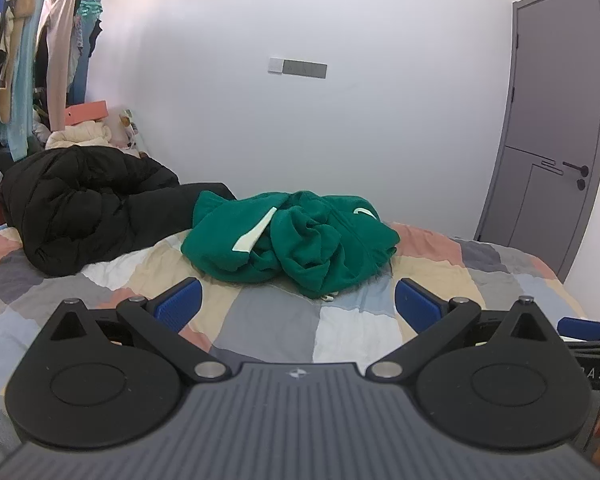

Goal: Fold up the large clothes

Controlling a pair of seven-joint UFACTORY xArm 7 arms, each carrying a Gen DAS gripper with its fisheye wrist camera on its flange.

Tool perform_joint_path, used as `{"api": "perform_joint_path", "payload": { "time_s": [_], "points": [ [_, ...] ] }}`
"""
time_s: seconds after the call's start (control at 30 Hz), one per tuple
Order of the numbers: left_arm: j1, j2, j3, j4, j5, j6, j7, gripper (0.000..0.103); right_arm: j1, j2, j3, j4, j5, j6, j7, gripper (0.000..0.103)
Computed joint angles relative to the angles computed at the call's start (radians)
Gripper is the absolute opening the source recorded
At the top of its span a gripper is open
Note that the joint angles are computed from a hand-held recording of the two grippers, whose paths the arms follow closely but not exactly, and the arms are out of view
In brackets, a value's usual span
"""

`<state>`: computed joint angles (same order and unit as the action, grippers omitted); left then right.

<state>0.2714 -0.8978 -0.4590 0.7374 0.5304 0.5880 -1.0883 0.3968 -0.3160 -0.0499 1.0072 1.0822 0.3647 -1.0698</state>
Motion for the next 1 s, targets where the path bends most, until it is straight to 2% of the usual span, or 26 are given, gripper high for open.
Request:
{"api": "perform_joint_path", "payload": {
  "time_s": [0.6, 0.77, 0.9, 1.0],
  "points": [
    [0.004, -0.018, 0.019, -0.049, -0.005, -0.036, 0.001, 0.103, -0.008, 0.008, 0.005, 0.003, -0.001, 0.002, 0.015, 0.103],
    [0.004, -0.021, 0.024, -0.056, -0.009, -0.041, 0.007, 0.103, -0.015, 0.022, 0.004, 0.019, 0.006, 0.03, 0.032, 0.103],
    [0.013, -0.013, 0.025, -0.054, -0.007, -0.048, 0.015, 0.103, -0.017, 0.036, 0.016, 0.027, 0.02, -0.002, 0.034, 0.103],
    [0.028, 0.007, 0.03, -0.043, -0.001, -0.057, 0.023, 0.103, -0.026, 0.057, 0.032, 0.045, -0.013, -0.018, 0.066, 0.103]
  ]
}}
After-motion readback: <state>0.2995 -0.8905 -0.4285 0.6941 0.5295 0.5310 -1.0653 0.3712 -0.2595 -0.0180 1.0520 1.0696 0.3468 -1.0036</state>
